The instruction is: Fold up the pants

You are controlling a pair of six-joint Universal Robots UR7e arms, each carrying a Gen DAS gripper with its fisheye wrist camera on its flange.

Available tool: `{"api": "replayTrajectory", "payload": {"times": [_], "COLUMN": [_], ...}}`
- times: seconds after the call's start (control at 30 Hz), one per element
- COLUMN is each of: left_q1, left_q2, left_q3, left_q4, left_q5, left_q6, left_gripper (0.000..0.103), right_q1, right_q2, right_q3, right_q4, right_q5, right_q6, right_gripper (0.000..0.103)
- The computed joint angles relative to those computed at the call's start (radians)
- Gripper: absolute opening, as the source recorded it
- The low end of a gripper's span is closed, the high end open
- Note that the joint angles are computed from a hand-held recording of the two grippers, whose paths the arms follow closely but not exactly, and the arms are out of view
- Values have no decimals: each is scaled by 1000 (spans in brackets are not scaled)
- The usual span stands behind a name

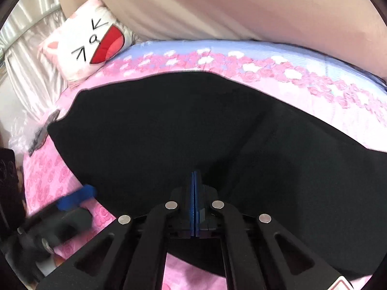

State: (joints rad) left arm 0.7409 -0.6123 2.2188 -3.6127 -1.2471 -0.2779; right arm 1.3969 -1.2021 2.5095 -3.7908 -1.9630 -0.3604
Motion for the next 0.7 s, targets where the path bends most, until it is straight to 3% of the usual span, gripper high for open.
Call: {"api": "replayTrajectory", "payload": {"times": [0.03, 0.1, 0.17, 0.33, 0.47, 0.53, 0.6, 0.63, 0.7], "left_q1": [-12, -15, 7, 51, 49, 49, 49, 52, 66], "left_q2": [-19, -65, -104, -151, -150, -158, -158, -160, -170], "left_q3": [23, 60, 70, 97, 117, 121, 118, 116, 110], "left_q4": [-18, -46, -38, -87, -81, -48, -29, -25, -33], "left_q5": [78, 231, 299, 329, 339, 349, 377, 387, 380], "left_q6": [19, 62, 71, 41, 7, 4, 11, 15, 30], "left_gripper": [98, 98, 98, 98, 98, 98, 98, 98, 98], "right_q1": [-3, 13, 37, 38, 60, 58, 56, 65, 99], "right_q2": [-9, -5, 17, 31, 134, 183, 180, 153, 142], "right_q3": [33, 83, 105, 104, 25, -30, -53, -56, -62], "right_q4": [-60, -201, -319, -298, -282, -263, -251, -217, -225], "right_q5": [28, -15, -101, -133, -190, -236, -252, -245, -237], "right_q6": [-10, -32, -61, -116, -184, -200, -159, -112, -104], "right_gripper": [15, 53, 63, 63, 62, 34, 18, 17, 15]}}
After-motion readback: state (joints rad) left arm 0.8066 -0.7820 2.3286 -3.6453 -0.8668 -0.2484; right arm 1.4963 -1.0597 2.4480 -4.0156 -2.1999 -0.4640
